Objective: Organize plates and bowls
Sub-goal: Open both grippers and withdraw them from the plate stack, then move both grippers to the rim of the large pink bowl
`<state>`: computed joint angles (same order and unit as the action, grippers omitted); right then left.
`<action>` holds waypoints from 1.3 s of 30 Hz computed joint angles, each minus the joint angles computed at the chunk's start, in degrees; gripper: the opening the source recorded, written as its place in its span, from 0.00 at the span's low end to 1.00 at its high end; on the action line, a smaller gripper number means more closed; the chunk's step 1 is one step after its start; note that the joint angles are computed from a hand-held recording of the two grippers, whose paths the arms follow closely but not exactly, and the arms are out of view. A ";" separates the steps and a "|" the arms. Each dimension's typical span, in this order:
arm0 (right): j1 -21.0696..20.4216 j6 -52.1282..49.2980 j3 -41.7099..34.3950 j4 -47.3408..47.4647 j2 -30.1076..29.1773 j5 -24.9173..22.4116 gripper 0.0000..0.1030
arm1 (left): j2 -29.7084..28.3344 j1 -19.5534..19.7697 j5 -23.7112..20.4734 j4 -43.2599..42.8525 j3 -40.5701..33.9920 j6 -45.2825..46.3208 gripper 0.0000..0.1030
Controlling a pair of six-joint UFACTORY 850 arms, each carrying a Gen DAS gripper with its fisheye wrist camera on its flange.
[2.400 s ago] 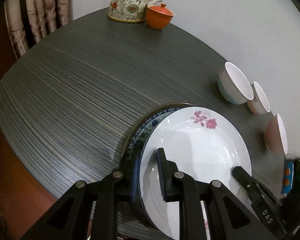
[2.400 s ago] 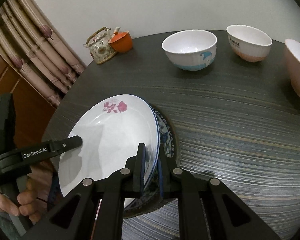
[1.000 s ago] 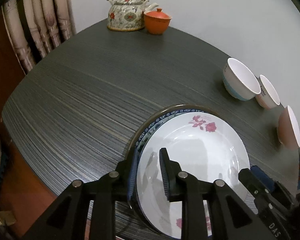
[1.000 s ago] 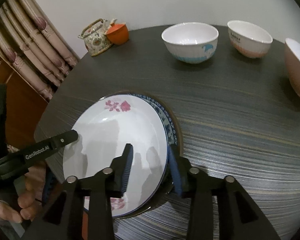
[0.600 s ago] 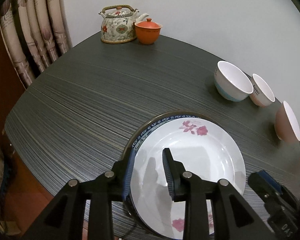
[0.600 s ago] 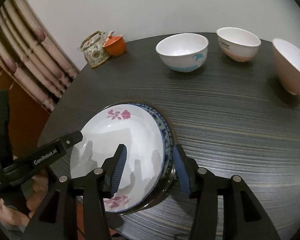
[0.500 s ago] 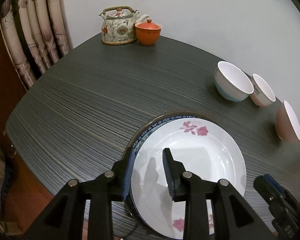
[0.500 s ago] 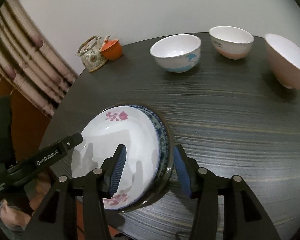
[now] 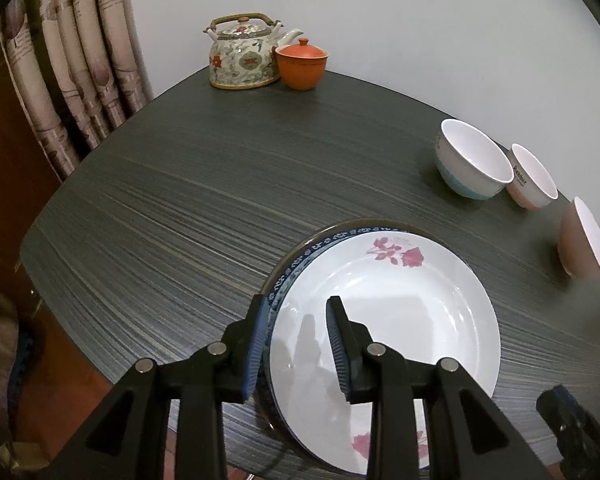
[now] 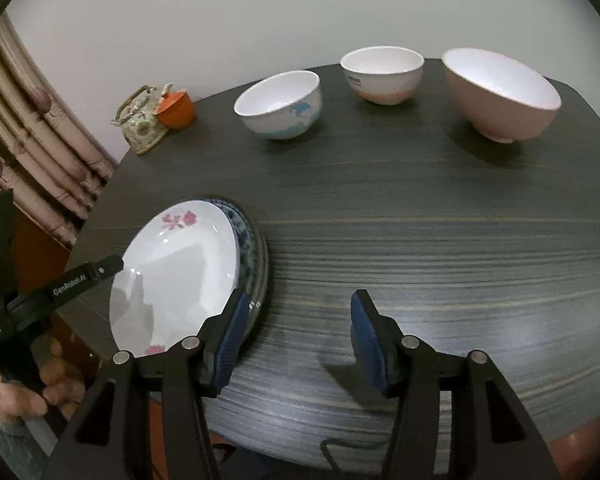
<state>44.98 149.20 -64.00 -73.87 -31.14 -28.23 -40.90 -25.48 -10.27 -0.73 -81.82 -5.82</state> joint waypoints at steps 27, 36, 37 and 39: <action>-2.38 20.62 18.70 -5.86 12.54 1.69 0.61 | -2.27 0.13 -5.57 8.80 -3.29 -9.57 0.49; -4.64 25.38 26.69 -4.54 18.18 1.80 0.61 | -1.64 -2.86 -8.48 -2.76 -5.47 2.39 0.54; -4.73 25.42 27.33 -4.14 18.83 1.29 0.61 | -1.84 -3.41 -9.10 -5.12 -6.16 4.69 0.54; -4.85 25.00 28.09 -3.45 19.78 0.65 0.61 | -2.10 -4.67 -10.08 -9.12 -7.26 9.16 0.55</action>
